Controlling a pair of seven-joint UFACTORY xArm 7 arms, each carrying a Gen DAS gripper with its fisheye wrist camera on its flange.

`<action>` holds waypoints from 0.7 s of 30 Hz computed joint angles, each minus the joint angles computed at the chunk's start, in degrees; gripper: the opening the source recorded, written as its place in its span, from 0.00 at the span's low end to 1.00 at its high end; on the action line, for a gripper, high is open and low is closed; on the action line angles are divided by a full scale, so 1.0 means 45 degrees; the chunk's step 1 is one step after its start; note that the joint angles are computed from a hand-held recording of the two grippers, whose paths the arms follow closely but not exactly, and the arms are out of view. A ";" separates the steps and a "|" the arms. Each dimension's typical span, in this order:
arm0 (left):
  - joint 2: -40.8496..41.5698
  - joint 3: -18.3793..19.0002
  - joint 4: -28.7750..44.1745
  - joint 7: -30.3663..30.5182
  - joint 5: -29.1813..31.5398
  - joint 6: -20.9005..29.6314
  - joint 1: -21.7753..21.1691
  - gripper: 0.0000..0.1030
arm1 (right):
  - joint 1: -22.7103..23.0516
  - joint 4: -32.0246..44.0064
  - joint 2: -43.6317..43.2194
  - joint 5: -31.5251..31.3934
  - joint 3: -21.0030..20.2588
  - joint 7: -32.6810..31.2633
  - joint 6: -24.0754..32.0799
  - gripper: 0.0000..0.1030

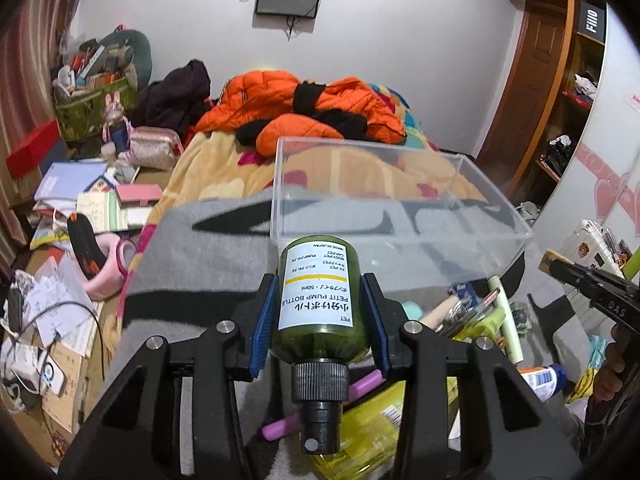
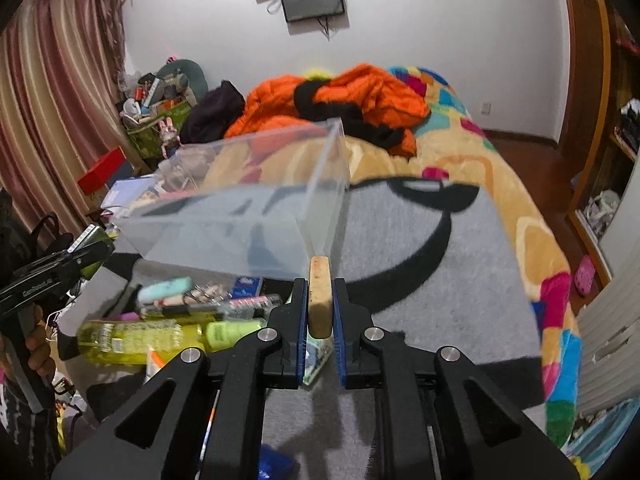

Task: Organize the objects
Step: 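Carry both items over the clear plastic box and open both tools to drop them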

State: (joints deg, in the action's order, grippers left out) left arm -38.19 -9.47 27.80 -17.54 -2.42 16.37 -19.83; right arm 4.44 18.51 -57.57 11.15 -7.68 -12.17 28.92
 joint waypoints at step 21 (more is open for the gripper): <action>0.2274 0.0126 0.2542 0.0484 0.0121 -0.0595 0.0417 0.40 | 0.1311 0.2062 0.3132 -0.0005 0.0454 0.0178 -0.2075 0.10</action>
State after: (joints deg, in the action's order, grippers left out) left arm -27.96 -8.90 39.23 -15.36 -1.87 13.69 -17.96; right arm 10.34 27.79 -43.48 11.13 -5.64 -11.37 19.58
